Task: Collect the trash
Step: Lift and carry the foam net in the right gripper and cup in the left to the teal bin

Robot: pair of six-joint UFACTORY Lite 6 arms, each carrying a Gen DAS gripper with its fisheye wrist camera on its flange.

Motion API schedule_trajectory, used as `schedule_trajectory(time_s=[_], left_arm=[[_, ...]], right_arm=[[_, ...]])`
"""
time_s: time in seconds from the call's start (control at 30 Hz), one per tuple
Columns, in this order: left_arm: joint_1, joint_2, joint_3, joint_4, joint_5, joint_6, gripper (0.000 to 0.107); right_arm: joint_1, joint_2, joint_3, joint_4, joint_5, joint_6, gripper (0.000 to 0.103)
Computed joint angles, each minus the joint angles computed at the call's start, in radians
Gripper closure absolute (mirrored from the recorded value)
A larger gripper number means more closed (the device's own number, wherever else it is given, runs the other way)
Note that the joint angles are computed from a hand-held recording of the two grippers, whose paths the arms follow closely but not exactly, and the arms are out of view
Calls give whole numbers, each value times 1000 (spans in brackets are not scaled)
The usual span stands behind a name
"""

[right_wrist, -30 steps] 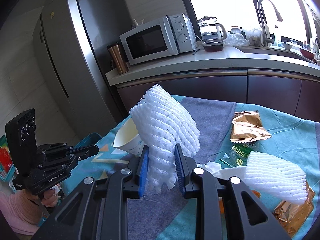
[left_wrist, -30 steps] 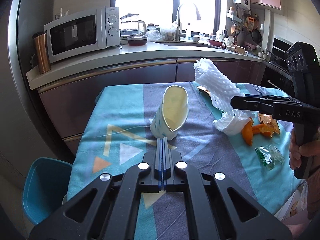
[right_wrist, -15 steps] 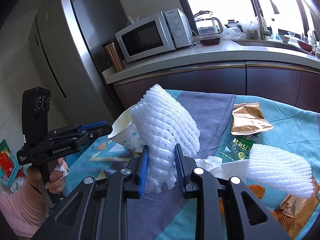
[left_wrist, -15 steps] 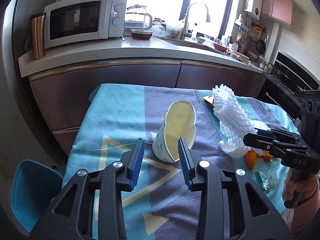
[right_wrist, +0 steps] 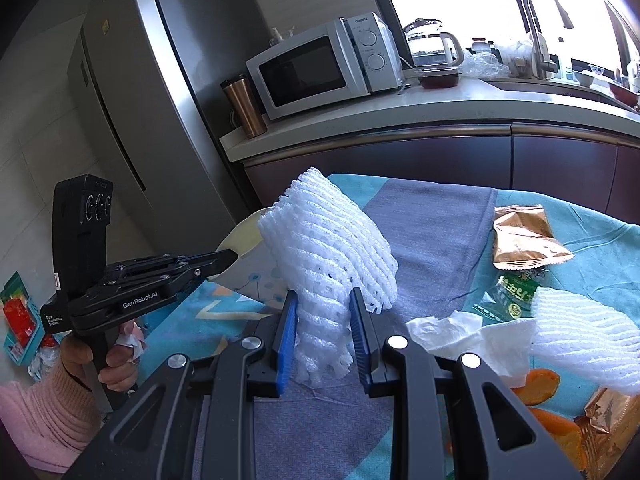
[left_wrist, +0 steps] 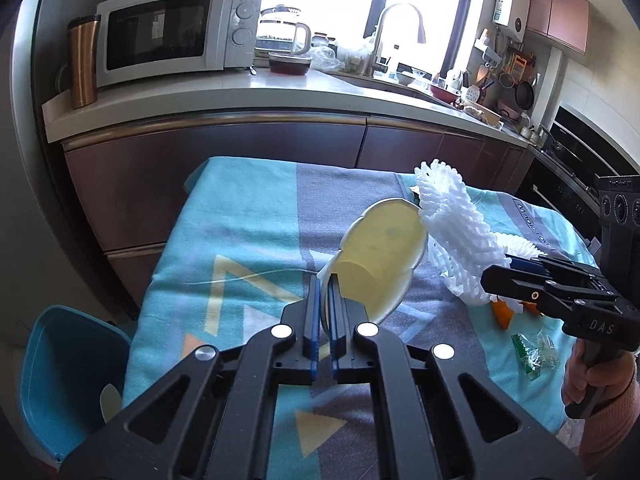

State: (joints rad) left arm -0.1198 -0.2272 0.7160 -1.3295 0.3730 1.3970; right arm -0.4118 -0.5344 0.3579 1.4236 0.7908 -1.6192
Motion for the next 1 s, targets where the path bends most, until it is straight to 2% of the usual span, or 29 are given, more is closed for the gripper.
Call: schedule_trajectory(time_s=[0.17,0.3,0.43,0.53,0.67,0.8,0.9,1.0], left_arm=[[162,-197,-110,69,82,-7,103],[373,-340,-175,153,203,1,103],[631,-389,-201,177,326,106,103],[822,-361,-197,164,408,216,103],[1001,-251,-166,120,439,369,103],[1102,-133,-128,87,428,468,103],[1145,-42,-93,63,413,518,103],[1167,42,-61,37,386,558,103]], right_arm=[[177,-61,-19,23,-80,59,79],[376,-55,-5,63,-192,89,79],[590,17,45,141,-322,72,79],[742,93,102,217,-419,29,79],[917,229,216,319,-534,-46,79],[1040,378,346,371,-606,-83,79],[1111,494,452,341,-650,-47,79],[1154,602,557,181,-677,116,79]])
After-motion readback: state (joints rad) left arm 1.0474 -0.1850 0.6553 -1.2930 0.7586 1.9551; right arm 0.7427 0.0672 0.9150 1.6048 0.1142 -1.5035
